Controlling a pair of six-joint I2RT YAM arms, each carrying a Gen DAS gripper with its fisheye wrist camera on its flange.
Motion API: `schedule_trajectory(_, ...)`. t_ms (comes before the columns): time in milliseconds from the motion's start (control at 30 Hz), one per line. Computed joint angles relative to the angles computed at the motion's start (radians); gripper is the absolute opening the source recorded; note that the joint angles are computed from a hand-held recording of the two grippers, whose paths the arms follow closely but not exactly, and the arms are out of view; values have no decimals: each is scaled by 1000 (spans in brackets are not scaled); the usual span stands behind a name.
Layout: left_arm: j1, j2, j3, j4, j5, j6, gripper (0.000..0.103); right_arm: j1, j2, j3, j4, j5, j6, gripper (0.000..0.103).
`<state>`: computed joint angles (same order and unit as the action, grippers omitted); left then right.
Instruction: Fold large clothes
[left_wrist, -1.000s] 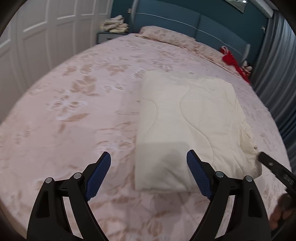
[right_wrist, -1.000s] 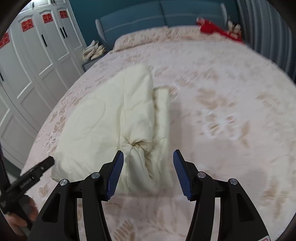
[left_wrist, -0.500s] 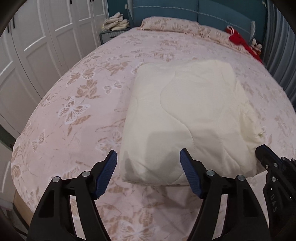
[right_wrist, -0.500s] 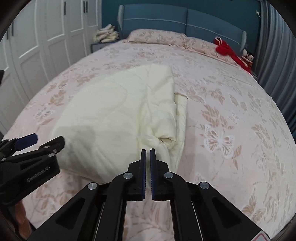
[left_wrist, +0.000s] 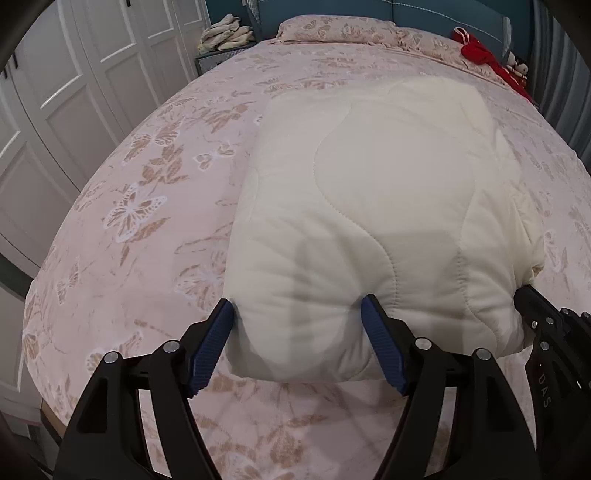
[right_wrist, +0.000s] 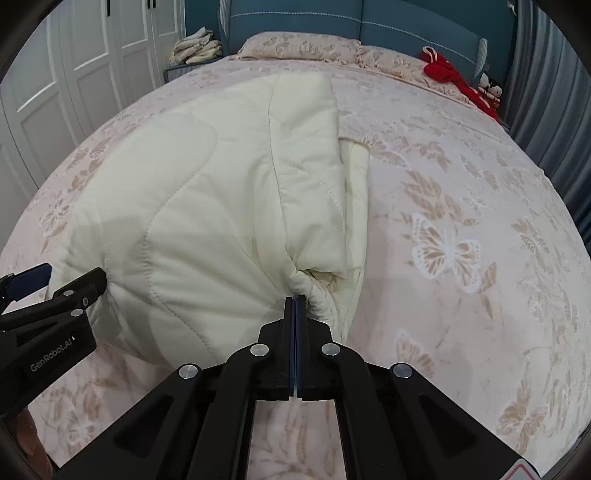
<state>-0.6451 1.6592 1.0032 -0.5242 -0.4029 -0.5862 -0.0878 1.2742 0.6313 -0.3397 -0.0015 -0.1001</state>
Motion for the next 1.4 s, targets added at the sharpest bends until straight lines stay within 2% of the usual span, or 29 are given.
schedule_trajectory(267,25,43,-17,58,30,1,80,-4,115,-2,73,-20,25,0)
schedule_trajectory(467,81,60,-41,123,130,-16,85,-15,168,9,107,-40,22,0)
schedule_trajectory(667,65,87,-31,144,101,-11,85,-20,195,15,125,-62,42,0)
schedule_trajectory(1167,79,133,-8,179,101,26,86,-32,261,35,180,-80,48,0)
schedule_trajectory(1400,54,155,15,164,42,33,87,-15,245,22,182,-67,51,0)
